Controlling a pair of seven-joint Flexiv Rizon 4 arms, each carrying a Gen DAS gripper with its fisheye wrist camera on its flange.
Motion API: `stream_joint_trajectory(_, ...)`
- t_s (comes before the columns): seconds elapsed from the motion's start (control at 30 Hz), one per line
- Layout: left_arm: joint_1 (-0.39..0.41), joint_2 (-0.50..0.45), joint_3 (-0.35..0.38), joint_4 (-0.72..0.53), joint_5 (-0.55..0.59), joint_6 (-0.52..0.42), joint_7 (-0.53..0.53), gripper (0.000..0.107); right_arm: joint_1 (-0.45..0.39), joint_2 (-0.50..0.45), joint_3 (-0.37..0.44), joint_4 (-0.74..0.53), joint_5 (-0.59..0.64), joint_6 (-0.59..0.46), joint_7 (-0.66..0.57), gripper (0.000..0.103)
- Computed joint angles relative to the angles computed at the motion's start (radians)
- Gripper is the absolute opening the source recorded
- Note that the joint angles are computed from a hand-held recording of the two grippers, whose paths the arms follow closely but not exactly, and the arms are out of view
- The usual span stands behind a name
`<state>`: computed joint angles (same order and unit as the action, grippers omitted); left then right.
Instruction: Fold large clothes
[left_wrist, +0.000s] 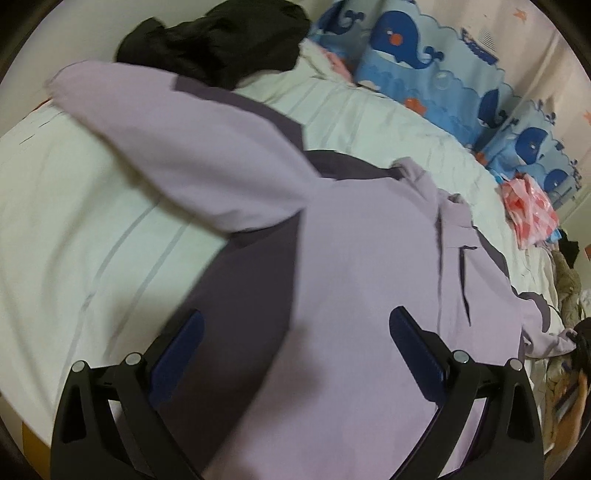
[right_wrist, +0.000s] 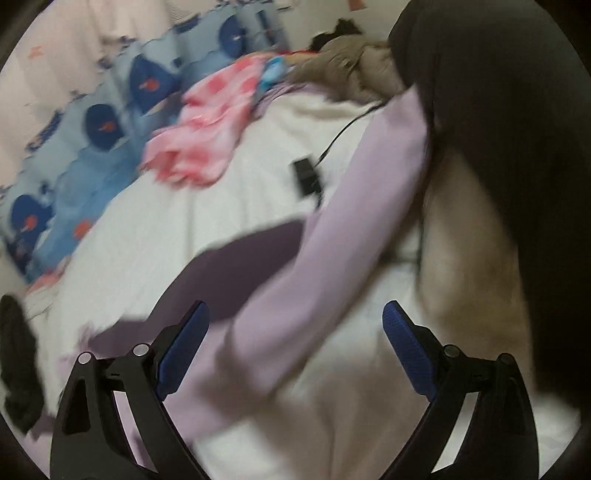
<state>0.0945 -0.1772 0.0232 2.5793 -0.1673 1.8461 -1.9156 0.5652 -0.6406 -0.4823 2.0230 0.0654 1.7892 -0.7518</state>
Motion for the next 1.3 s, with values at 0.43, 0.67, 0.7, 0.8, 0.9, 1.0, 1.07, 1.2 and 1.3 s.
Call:
stream_joint_trajectory(0.43,-0.120,-0.186,0.033,-0.057,-0.118,0.053,0.132,0.096,-0.259,-0.120,0.105,-0.256,-0.121,-0.129,0.177,0.019)
stream_joint_trajectory(0.67,-0.023,-0.162,-0.028,-0.034,-0.011,0.078,0.071,0.096,-0.043,-0.133,-0.103,-0.184,-0.007,0.191,0.063,0.010)
stream_joint_trajectory(0.7,-0.006,-0.157,-0.038,-0.029,0.003,0.079,0.061,0.096,0.009,-0.132,-0.146,-0.180,0.022,0.209,0.032,0.010)
stream_joint_trajectory(0.8,0.031,-0.146,-0.056,-0.024,0.033,0.080,0.030,0.096,0.134,-0.128,-0.238,-0.183,0.087,0.246,-0.056,0.010)
stream_joint_trajectory(0.9,0.071,-0.129,-0.069,-0.009,0.062,0.091,-0.006,0.096,0.254,-0.116,-0.311,-0.192,0.127,0.261,-0.147,0.010)
stream_joint_trajectory(1.0,0.109,-0.115,-0.077,-0.001,0.092,0.093,-0.036,0.096,0.384,-0.105,-0.374,-0.206,0.150,0.270,-0.245,0.010)
stream_joint_trajectory(1.07,0.167,-0.101,-0.104,0.010,0.131,0.094,-0.070,0.096,0.470,-0.107,-0.407,-0.220,0.163,0.265,-0.305,0.010)
stream_joint_trajectory(1.2,0.348,-0.069,-0.202,0.035,0.243,0.090,-0.158,0.096,0.628,-0.130,-0.439,-0.252,0.180,0.241,-0.409,0.010)
stream_joint_trajectory(1.3,0.502,-0.048,-0.294,0.052,0.337,0.092,-0.235,0.096,0.709,-0.182,-0.427,-0.292,0.187,0.211,-0.467,0.010)
